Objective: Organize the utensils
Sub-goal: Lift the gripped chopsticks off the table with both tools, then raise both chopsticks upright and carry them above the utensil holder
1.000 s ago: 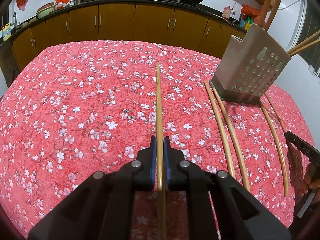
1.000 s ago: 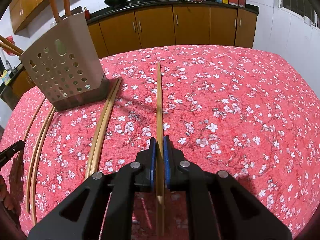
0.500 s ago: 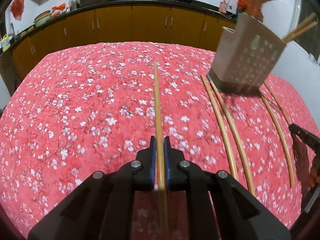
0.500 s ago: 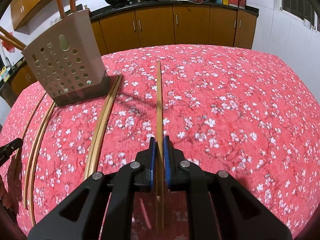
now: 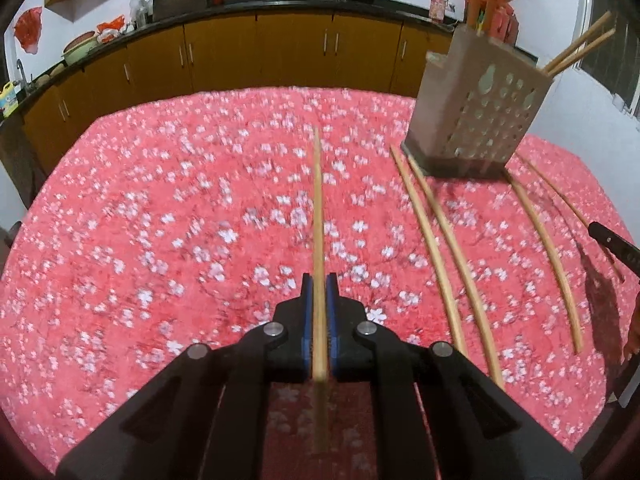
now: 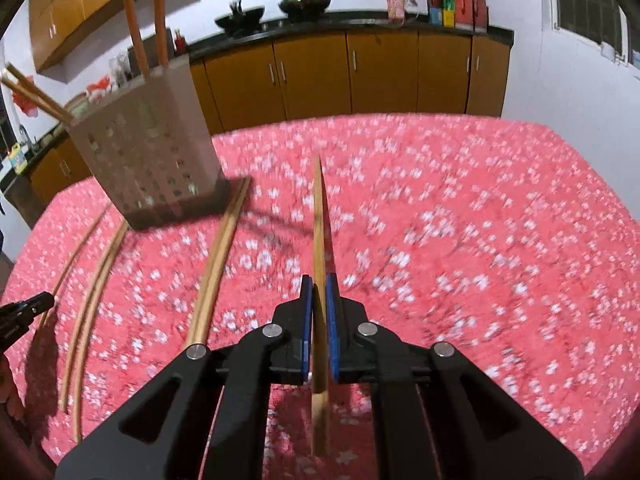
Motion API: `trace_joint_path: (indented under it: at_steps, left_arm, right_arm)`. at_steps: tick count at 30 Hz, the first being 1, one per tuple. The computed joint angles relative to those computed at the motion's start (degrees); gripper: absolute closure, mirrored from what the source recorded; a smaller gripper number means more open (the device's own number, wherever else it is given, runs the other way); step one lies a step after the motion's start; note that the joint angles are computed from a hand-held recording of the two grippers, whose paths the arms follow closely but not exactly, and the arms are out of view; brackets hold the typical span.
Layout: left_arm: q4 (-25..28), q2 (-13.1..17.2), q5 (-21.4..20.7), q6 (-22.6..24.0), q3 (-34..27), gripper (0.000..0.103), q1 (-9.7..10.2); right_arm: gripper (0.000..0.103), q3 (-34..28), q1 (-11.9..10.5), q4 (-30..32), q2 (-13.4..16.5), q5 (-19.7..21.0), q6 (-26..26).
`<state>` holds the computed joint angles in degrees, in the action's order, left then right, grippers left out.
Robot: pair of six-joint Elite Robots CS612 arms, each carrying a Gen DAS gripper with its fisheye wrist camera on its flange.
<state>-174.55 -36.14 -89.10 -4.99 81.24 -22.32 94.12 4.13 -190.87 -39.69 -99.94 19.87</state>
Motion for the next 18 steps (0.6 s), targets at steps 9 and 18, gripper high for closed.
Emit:
trace_joint_path:
  at_steps: [9,18]
  left_arm:
    - [-9.16,-2.8,-0.54,0.34,2.29,0.095,0.25]
    - [-19.13,-4.26,-1.92,-2.3,3.06,0.095,0.46]
  right_arm:
    - [0.095,1.53,0.07,-8.37,-1.92,-2.44,-1.44]
    - [0.095,1.61,0.49,-14.87,-2.57,-3.53,-2.68]
